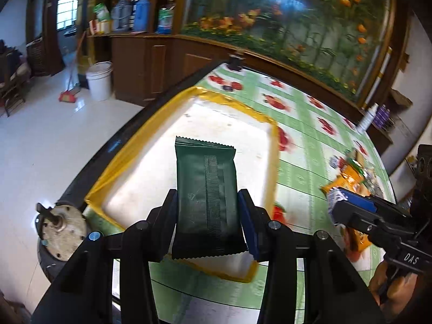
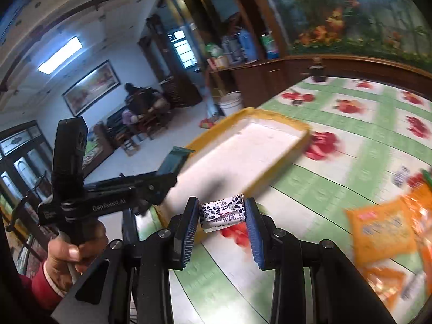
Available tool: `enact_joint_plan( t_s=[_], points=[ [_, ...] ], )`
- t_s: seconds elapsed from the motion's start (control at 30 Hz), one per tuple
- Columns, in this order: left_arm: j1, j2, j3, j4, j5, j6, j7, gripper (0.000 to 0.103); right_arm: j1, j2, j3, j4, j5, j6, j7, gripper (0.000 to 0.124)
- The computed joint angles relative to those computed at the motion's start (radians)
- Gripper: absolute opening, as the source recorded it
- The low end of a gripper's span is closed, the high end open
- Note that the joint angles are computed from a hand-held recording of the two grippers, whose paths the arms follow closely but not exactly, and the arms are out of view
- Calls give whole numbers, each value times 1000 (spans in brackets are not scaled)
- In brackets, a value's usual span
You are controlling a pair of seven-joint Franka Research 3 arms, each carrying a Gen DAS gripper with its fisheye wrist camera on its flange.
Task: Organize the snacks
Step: 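Grasp the dark green bar packet with the left tool while the right tool grasps a small candy, then drop the green packet and candy into the yellow tray from both tools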
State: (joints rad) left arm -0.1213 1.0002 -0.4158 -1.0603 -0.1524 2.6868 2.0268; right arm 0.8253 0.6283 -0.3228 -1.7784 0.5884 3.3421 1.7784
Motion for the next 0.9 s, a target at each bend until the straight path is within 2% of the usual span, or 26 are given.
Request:
enact_joint_plan(
  t_s=[0.03, 0.1, 0.2, 0.33, 0.37, 0.4, 0.43, 0.47, 0.5, 0.57, 0.6, 0.77, 0.9],
  points=[
    [-15, 10, 23, 21, 11, 0, -23, 42, -33, 27, 27, 53, -16, -21, -2, 35],
    [-47, 43, 66, 82, 39, -11, -70, 43, -61, 95, 29, 169, -56, -91, 15, 35],
    [-63, 90, 80, 161, 64, -37, -95, 43, -101, 196, 25, 343, -118, -209, 55, 35],
    [-95, 134, 114, 241, 103, -65, -122, 44, -136, 273, 27, 482, -174, -311, 122, 39],
    [-97, 144, 115, 260, 108, -76, -122, 46, -138, 285, 23, 501, -186, -328, 142, 47],
    [-99, 147, 119, 263, 113, -75, -124, 53, -151, 285, 40, 500, -228, -325, 173, 56],
    [-99, 147, 121, 261, 116, -69, -124, 60, -132, 269, 25, 465, -210, -310, 164, 59],
    [-102, 143, 128, 252, 122, -56, -134, 71, -123, 257, 16, 437, -221, -299, 181, 65],
    [-100, 131, 131, 229, 126, -36, -140, 72, -120, 240, 15, 406, -229, -281, 193, 67],
    [-83, 112, 108, 191, 122, -14, -125, 72, -114, 198, 18, 330, -244, -232, 212, 67],
    [-76, 100, 99, 168, 119, -3, -121, 72, -91, 173, -6, 281, -252, -206, 235, 67],
    [-53, 43, 61, 62, 113, 46, -97, 72, 91, 61, -189, 12, -226, -84, 352, 68],
    [-45, -4, 33, -23, 115, 74, -63, 72, 208, -2, -280, -150, -119, -19, 354, 71]
  ],
)
